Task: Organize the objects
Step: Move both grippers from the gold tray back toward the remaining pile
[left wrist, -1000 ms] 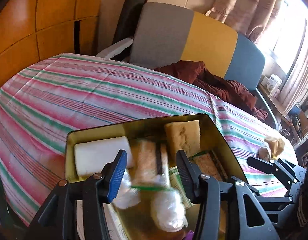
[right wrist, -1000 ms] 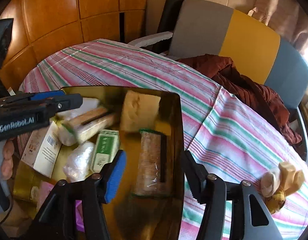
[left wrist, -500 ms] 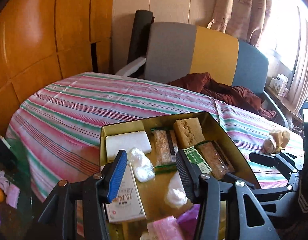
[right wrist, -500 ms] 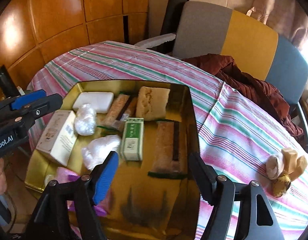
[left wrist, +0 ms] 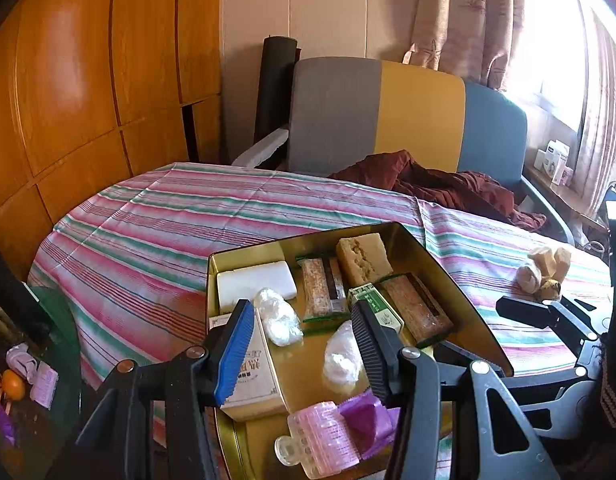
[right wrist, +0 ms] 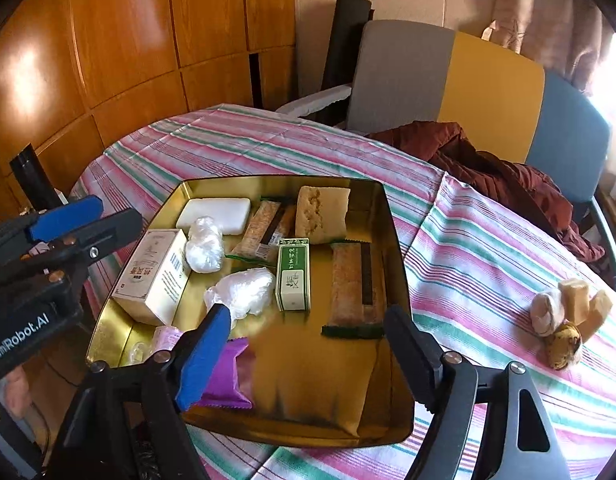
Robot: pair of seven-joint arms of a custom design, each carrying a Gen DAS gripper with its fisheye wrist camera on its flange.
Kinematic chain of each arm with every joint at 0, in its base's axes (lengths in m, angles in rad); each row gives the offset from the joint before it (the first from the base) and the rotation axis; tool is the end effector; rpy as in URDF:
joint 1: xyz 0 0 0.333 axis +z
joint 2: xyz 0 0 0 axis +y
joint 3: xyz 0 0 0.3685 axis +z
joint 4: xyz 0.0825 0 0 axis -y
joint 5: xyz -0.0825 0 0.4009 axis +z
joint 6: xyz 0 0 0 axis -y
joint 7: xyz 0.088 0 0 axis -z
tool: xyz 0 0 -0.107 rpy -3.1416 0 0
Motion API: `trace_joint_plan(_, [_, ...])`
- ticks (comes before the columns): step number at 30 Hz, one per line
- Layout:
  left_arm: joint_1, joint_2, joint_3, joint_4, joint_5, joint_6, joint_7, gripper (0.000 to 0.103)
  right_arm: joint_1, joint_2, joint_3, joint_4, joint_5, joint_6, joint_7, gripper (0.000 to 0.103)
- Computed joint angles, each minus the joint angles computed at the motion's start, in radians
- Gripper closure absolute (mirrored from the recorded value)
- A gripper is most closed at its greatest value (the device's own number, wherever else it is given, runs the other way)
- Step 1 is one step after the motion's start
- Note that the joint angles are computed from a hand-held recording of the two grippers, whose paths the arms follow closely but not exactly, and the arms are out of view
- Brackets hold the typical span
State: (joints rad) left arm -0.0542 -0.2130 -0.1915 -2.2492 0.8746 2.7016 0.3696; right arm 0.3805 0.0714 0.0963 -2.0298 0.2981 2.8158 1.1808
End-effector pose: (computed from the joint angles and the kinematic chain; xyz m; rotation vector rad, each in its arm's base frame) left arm 0.5049 -0.1607 0.5604 -1.8782 1.4416 -0.6996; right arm 0.5685 0.2756 0.5381 -2.1790 1.1264 -0.4261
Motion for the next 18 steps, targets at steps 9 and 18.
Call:
trace_joint_plan(9, [-0.009, -0.012, -0.009, -0.009, -0.005, -0.013, 0.01, 0.051, -0.009, -0.023, -0.007, -0.036, -0.019, 0.035, 0.049, 0.021])
trace_joint_plan(18, [-0.019, -0.009, -0.028, 0.009, 0.05, -0.043, 0.007, 0.052, -0.028, -0.034, -0.01, -0.051, -0.009, 0.052, 0.067, 0.02])
